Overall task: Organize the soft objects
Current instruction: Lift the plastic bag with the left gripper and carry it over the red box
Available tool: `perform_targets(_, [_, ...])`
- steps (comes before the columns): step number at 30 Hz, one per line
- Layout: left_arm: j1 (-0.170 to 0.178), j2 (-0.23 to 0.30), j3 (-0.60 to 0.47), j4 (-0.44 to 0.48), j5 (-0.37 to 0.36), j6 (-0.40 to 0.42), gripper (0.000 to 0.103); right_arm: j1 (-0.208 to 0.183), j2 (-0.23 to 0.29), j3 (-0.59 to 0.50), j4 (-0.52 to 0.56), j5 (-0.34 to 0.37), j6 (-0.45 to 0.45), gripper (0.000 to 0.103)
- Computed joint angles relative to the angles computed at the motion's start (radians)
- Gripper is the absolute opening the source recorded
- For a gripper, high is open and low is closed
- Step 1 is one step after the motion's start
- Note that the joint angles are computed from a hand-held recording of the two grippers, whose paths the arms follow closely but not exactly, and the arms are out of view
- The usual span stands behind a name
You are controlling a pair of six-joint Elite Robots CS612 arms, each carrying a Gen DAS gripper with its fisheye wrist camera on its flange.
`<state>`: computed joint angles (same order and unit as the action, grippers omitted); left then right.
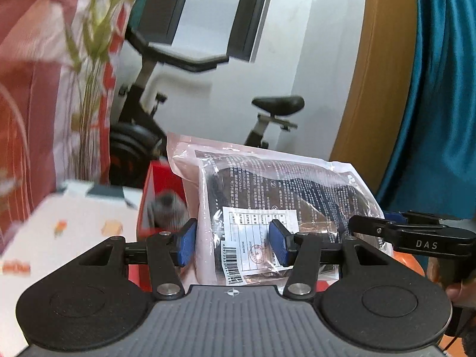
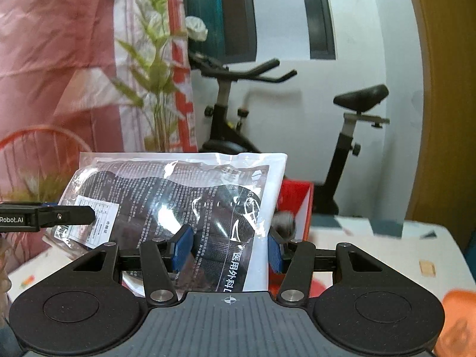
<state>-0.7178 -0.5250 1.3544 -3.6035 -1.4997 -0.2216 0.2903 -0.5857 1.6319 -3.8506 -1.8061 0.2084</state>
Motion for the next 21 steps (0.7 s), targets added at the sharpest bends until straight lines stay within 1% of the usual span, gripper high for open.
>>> perform_targets(5, [0.013,0.030,-0.116,0.068,-0.001,0.023,0.054,-0.026,0.001,-0.068,0.043,0.000,-0.021,0.048])
perform_targets(6, [0.016,0.039,-0.145,0.091,0.000,0.026,0.054,-0.032,0.004,-0.086,0.061,0.001,-0.022,0.048])
perform_targets(9, [0.026,0.072,-0.232,0.168,0.001,0.000,0.054,-0.049,0.020,-0.143,0.128,0.012,-0.014,0.048])
perform_targets(12, [0.031,0.104,-0.306,0.237,0.015,0.016,0.054,-0.064,0.041,-0.198,0.197,0.028,0.016,0.048])
perform_targets(16, [0.039,0.146,-0.403,0.364,0.019,0.031,0.054,-0.080,0.075,-0.269,0.307,0.046,0.057,0.048])
perform_targets(21, [0.048,0.197,-0.514,0.521,0.024,0.065,0.054,-0.090,0.113,-0.344,0.436,0.065,0.074,0.048])
